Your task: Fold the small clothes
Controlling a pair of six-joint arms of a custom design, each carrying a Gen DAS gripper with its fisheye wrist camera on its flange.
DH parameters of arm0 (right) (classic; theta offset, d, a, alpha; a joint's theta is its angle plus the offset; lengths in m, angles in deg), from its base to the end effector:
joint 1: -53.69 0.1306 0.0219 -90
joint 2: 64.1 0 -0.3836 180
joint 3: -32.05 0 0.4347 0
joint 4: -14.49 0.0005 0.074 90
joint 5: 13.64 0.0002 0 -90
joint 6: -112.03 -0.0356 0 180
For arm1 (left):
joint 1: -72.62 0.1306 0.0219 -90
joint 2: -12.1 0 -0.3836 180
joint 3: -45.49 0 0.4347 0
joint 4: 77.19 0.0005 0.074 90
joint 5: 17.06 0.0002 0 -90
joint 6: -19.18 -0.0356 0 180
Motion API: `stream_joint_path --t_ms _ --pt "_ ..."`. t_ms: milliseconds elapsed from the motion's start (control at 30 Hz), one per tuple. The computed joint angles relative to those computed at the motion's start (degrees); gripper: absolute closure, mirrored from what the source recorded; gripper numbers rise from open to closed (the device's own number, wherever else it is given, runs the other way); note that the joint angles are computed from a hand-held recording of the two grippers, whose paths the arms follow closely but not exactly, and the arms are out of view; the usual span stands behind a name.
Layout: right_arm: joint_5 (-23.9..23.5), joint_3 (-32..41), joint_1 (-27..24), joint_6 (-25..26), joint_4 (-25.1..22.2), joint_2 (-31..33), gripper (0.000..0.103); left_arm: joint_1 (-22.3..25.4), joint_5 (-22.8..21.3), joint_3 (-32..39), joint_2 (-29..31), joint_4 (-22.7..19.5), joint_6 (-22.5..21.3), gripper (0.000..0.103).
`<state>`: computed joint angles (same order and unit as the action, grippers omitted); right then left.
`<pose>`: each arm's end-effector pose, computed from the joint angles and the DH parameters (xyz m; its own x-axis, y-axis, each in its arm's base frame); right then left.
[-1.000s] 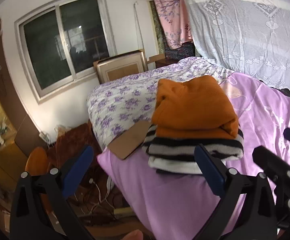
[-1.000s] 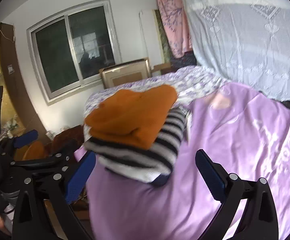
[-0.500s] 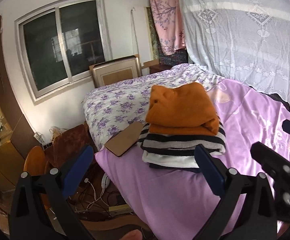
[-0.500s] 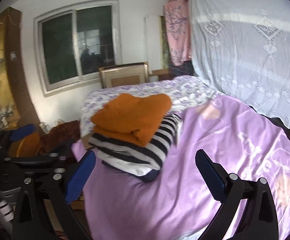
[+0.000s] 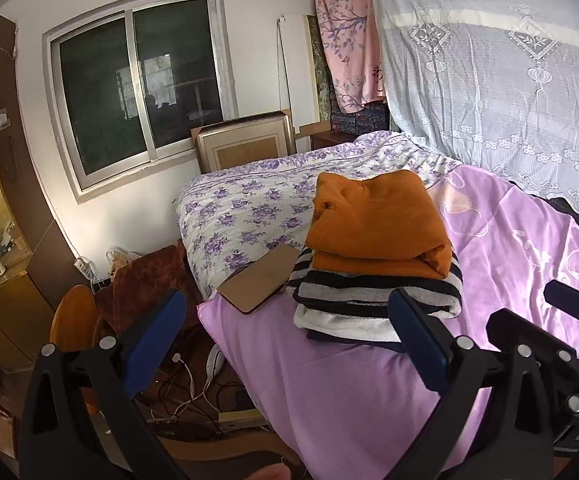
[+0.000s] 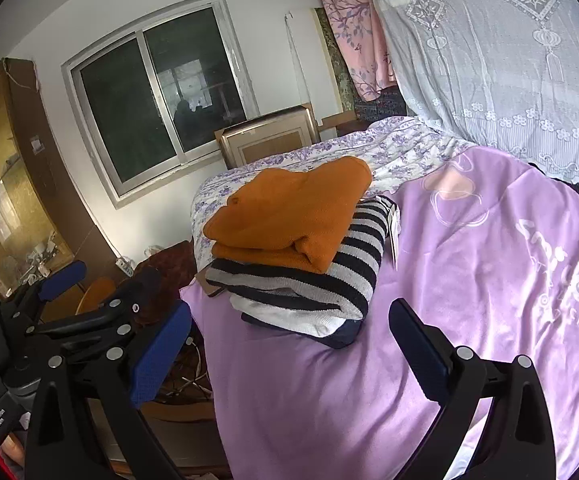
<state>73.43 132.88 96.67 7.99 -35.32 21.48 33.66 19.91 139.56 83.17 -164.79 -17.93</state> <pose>0.3662 0.3431 0.5651 -0.5753 -0.2049 -0.7919 -0.5897 0.7748 0.2279 0.2807 -0.1910 0.5770 -0.5129 -0.2021 -0.8344 -0.4928 0.8651 0.0934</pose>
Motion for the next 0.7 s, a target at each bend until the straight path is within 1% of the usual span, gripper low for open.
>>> stream_joint_path --t_ms 233,400,700 --pt "1.4 -0.8 -0.1 0.8 0.8 -0.6 0.003 -0.2 -0.4 0.4 0.5 -0.7 0.2 0.004" --pt "1.4 -0.6 -0.4 0.6 0.3 -0.4 0.003 -0.5 -0.1 0.2 0.7 -1.3 1.1 0.004" --pt "2.3 -0.7 -0.4 0.8 0.3 -0.6 0.003 -0.4 -0.1 0.1 0.7 -1.0 0.8 0.004"
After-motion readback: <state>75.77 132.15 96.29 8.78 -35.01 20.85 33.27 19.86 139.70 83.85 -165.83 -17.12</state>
